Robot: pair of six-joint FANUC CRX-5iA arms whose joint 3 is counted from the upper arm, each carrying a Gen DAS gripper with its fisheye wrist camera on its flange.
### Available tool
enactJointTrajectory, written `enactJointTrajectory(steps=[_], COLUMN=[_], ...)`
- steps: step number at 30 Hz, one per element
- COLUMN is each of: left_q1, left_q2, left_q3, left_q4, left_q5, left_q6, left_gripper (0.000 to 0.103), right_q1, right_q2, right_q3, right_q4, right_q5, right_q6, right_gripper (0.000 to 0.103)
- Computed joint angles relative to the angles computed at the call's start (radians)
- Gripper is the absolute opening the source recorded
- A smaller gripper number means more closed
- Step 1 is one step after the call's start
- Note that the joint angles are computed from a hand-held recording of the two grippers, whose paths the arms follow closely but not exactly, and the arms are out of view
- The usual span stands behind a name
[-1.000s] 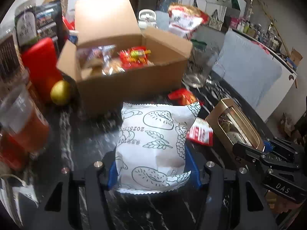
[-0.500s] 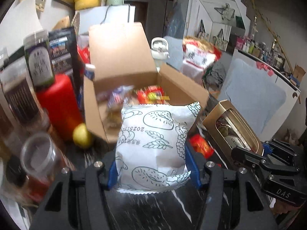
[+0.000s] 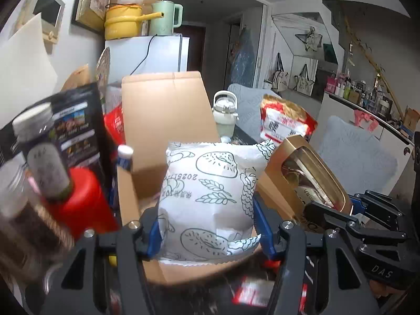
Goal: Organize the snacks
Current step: 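Lower the white bag and gold box into the cardboard box with both tools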
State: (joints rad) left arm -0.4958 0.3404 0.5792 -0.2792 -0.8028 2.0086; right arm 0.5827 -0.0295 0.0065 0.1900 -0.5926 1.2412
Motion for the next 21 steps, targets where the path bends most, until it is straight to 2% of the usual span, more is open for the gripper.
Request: enactJointTrajectory(steps=[5, 12, 16, 19, 21], left_q1=[0.012, 0.033, 0.056, 0.071, 0.076], left_q2=[0.055, 0.153, 0.212, 0.264, 0.308], left_q3=[0.082, 0.214, 0.278, 0.336, 0.403], left_q4=[-0.012, -0.034, 0.002, 0.036, 0.048], left_q5=[-0.007, -0.036, -0.053, -0.087, -0.146], left_q6=[0.002, 0.04, 0.031, 0.011, -0.004], left_gripper=[0.058, 0.058, 0.058, 0.058, 0.058], right_q1=[-0.029, -0.059, -0.081, -0.099, -0.106], right_q2=[0.075, 0.187, 0.251, 0.305, 0.334], right_q3=[0.113, 0.245, 0.325, 0.396, 0.431], right_q4=[-0.071, -0.087, -0.141, -0.195, -0.211], right_q5=[-0.009, -0.013, -0.041, -0.079, -0.1], right_q6=[0.089, 0.118, 0.167, 0.2, 0.208], right_gripper=[0.036, 0.036, 0.036, 0.036, 0.036])
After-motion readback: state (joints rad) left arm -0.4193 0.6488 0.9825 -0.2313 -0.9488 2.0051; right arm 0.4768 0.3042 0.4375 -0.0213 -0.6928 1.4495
